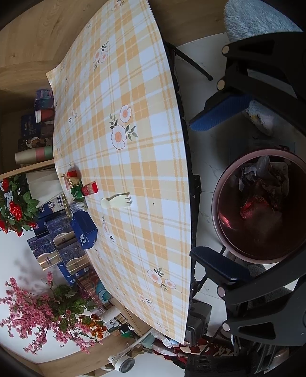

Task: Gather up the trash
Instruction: 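Open the left tool over the brown bin to drop the white card, then raise the right tool to the table toward the blue luckin coffee box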

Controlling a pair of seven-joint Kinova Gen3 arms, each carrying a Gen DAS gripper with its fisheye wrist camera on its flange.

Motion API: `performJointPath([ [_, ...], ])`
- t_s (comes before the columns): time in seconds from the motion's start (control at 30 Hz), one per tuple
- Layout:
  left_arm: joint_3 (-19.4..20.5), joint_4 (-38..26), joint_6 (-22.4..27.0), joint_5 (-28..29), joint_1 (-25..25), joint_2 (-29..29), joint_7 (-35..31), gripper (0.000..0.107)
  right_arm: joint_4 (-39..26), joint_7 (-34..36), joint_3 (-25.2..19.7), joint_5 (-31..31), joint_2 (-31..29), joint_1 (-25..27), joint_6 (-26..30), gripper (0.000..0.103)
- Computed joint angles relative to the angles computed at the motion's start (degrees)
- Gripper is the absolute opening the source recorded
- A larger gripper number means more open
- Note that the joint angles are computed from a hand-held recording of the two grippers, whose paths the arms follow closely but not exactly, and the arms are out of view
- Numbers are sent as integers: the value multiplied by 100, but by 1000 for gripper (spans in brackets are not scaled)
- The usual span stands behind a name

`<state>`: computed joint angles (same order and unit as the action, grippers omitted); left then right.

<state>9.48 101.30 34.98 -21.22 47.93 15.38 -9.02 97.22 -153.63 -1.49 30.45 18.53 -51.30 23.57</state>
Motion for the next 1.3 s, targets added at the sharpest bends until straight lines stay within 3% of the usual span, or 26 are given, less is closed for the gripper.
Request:
performJointPath([
  [0.27,-182,125,445,-827,344,-186,1402,86,-53,107,-63,-65,31,38,86,97],
  [0.67,43,572,244,-1448,61,-522,2480,86,-183,380,-141,-399,151,166,162,97],
  [1.3,264,636,226,-1863,-741,-957,2560,86,-498,1022,-198,-1015,329,517,207,97],
])
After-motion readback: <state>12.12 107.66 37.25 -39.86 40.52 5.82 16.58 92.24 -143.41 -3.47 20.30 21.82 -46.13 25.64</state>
